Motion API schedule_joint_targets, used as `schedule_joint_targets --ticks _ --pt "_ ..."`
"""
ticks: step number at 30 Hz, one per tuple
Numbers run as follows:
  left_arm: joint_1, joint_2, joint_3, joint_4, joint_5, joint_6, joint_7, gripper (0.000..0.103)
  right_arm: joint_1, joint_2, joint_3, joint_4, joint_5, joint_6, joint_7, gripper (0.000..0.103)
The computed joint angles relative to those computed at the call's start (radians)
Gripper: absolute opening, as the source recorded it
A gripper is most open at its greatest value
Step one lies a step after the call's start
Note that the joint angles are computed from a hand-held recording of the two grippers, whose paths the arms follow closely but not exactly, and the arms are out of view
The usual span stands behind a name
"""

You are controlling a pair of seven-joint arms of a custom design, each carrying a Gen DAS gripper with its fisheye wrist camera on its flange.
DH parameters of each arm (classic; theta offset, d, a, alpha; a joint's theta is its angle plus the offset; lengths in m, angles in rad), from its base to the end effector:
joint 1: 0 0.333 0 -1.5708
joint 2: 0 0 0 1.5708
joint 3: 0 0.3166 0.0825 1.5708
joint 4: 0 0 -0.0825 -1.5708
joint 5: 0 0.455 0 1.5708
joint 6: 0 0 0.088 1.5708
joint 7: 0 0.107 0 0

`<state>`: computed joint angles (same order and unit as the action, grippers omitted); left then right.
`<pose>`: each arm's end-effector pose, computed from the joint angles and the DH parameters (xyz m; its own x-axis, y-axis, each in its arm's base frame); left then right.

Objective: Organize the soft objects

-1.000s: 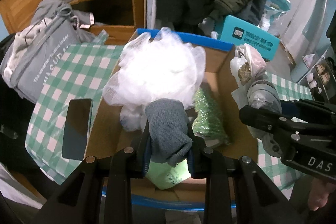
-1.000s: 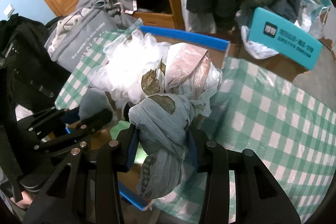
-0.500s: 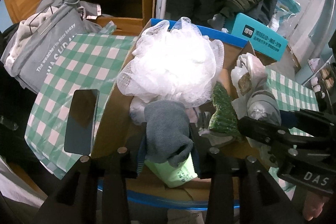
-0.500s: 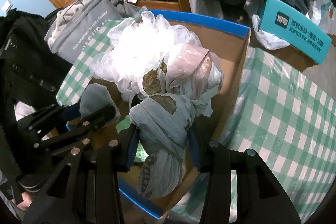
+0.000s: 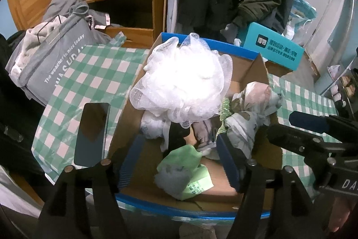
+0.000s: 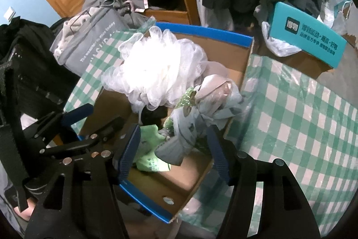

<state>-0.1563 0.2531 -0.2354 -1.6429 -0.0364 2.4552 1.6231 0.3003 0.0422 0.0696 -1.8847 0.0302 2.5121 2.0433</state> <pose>0.6963 -0.2704 0.5123 -0.4044 -0.9123 0.0649 -0.7845 0.3096 -0.5373 0.6375 0.2463 0.5240 -0.0450 -0.9592 -0.2791 -0.8603 0.1792 -0.4773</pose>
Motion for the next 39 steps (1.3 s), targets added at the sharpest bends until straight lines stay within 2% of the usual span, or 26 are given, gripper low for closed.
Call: schedule_joint_targets --ticks 5,14,16,20,25,33,39 --pt "0.004 -0.025 -0.006 -0.018 -0.022 0.022 0.018 0.077 -0.004 -0.036 -0.001 -0.033 -0.030 0.020 0.036 0.066" --pt "0.006 -0.064 -0.015 -0.043 -0.092 0.054 0.074 0.083 -0.028 -0.111 0.017 -0.083 -0.188 0.026 0.166 0.068" --pt "0.001 -0.072 -0.014 -0.050 -0.092 0.064 0.076 0.088 -0.035 -0.123 0.024 -0.090 -0.228 0.024 0.197 0.068" --pt "-0.017 -0.092 -0.005 -0.068 -0.038 0.096 0.052 0.091 -0.048 -0.155 0.033 -0.113 -0.276 0.036 0.230 0.068" --pt "-0.017 -0.113 -0.011 -0.089 -0.069 0.124 0.083 0.102 -0.070 -0.194 0.050 -0.144 -0.343 0.034 0.274 0.068" --pt "-0.040 -0.130 -0.010 -0.101 -0.029 0.141 0.077 0.102 -0.110 -0.261 0.070 -0.208 -0.396 0.038 0.327 0.068" --pt "-0.056 -0.144 -0.006 -0.122 0.027 0.187 0.030 0.102 -0.136 -0.296 0.082 -0.245 -0.411 0.047 0.344 0.068"
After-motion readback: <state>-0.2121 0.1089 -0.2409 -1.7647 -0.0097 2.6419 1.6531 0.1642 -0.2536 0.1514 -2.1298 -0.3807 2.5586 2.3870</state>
